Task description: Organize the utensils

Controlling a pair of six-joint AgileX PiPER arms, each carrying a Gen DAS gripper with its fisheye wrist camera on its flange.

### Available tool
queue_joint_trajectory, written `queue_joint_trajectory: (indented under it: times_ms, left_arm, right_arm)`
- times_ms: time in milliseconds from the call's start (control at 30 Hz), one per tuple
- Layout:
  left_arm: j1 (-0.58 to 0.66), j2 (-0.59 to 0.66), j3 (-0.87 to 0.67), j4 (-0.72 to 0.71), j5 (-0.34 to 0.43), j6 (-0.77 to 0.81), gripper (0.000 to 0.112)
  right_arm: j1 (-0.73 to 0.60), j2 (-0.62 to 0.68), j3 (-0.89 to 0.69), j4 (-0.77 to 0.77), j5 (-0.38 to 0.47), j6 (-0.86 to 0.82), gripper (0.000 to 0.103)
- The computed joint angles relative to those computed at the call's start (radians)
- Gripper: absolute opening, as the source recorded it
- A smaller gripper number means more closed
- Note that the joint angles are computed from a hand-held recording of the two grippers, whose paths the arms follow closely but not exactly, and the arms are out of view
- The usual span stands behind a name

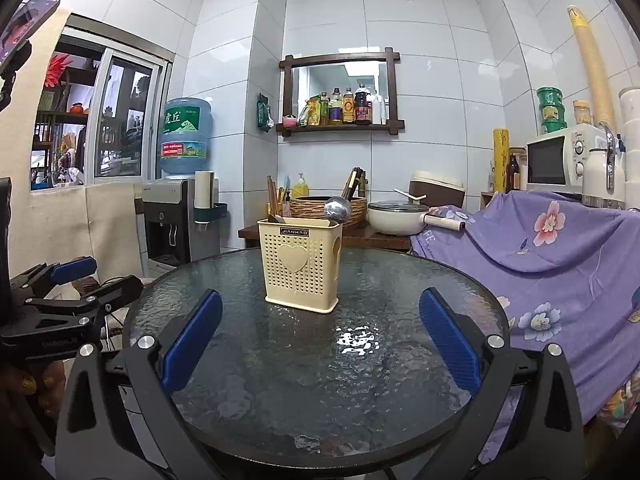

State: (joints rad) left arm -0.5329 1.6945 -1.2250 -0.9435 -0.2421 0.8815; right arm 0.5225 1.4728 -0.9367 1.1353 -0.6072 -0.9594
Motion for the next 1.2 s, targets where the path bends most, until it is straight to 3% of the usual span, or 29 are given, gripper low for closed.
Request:
queue_joint_trajectory:
  times_ms: [1200]
  left_arm:
    - [0.008,0.016,-0.028,-0.104,0.045,0.1,0.097]
  right_arm:
    - [0.005,0.001,0.002,0.004,0.0,-0.008,0.097]
